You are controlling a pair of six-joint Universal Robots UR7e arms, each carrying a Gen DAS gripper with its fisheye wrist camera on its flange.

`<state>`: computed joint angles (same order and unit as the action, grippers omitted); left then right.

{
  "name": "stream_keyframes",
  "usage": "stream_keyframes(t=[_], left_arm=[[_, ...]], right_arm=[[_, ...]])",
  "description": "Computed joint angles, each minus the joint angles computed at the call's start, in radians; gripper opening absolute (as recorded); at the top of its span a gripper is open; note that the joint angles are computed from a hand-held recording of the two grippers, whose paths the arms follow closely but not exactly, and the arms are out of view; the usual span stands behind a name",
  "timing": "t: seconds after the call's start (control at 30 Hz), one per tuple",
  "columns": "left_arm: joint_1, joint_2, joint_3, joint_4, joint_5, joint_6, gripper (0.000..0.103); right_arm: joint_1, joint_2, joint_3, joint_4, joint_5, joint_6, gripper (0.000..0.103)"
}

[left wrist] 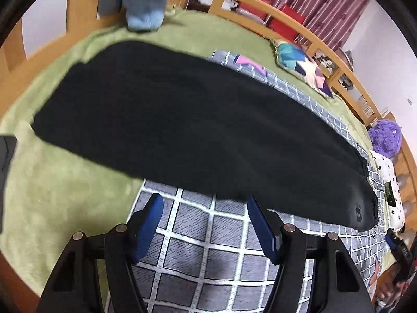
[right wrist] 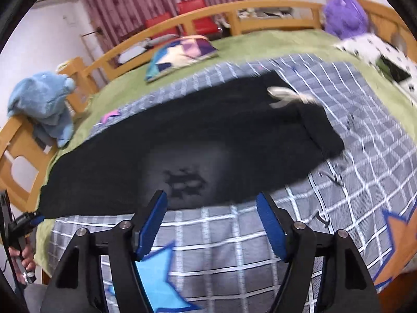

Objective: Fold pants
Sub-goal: 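Move the right tool toward the waistband of the black sweatpants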

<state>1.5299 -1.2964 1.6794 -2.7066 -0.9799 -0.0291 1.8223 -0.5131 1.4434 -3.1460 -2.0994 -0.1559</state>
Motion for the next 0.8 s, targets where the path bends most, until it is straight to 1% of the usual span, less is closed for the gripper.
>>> stream_keyframes(t=[0.07, 0.13, 0.2, 0.27, 0.33, 0.4, 0.47, 0.6, 0.67, 0.73, 0.8], left_arm=[[0.013, 0.012, -0.003, -0.007, -0.010, 0.002, 0.064], [0.014, 0.023, -0.012, 0.004, 0.001, 0.003, 0.064], [0.013, 0.021, -0.016, 0.031, 0.013, -0.013, 0.064], [0.011, 0.025, -0.026, 0.032, 0.010, 0.001, 0.064], [0.008, 0.024, -0.026, 0.019, 0.031, 0.021, 0.064], [0.005, 0.025, -0.030, 0.016, 0.045, 0.030, 0.064], [0.009, 0.023, -0.034, 0.025, 0.036, 0.016, 0.066], [0.023, 0.022, -0.028, 0.025, 0.000, -0.015, 0.066], [0.025, 0.026, -0.025, 0.030, 0.000, -0.019, 0.066], [0.026, 0.028, -0.029, 0.061, 0.007, -0.030, 0.066], [0.027, 0.024, -0.020, 0.060, 0.011, -0.033, 0.067]], right_arm=[[-0.024, 0.008, 0.015, -0.035, 0.000, -0.010, 0.068], [-0.037, 0.002, 0.028, -0.035, 0.011, -0.004, 0.067], [-0.042, -0.008, 0.043, -0.041, 0.016, 0.010, 0.067], [-0.038, -0.017, 0.063, -0.067, 0.011, 0.002, 0.067], [-0.038, -0.022, 0.076, -0.092, 0.013, -0.013, 0.067], [-0.030, -0.019, 0.080, -0.105, -0.015, -0.034, 0.067], [-0.024, -0.013, 0.072, -0.099, -0.049, -0.046, 0.067], [-0.025, -0.009, 0.077, -0.122, -0.052, -0.050, 0.067], [-0.025, -0.005, 0.082, -0.141, -0.051, -0.054, 0.067], [-0.023, 0.002, 0.080, -0.161, -0.055, -0.068, 0.067], [-0.016, 0.014, 0.065, -0.166, -0.082, -0.081, 0.067]])
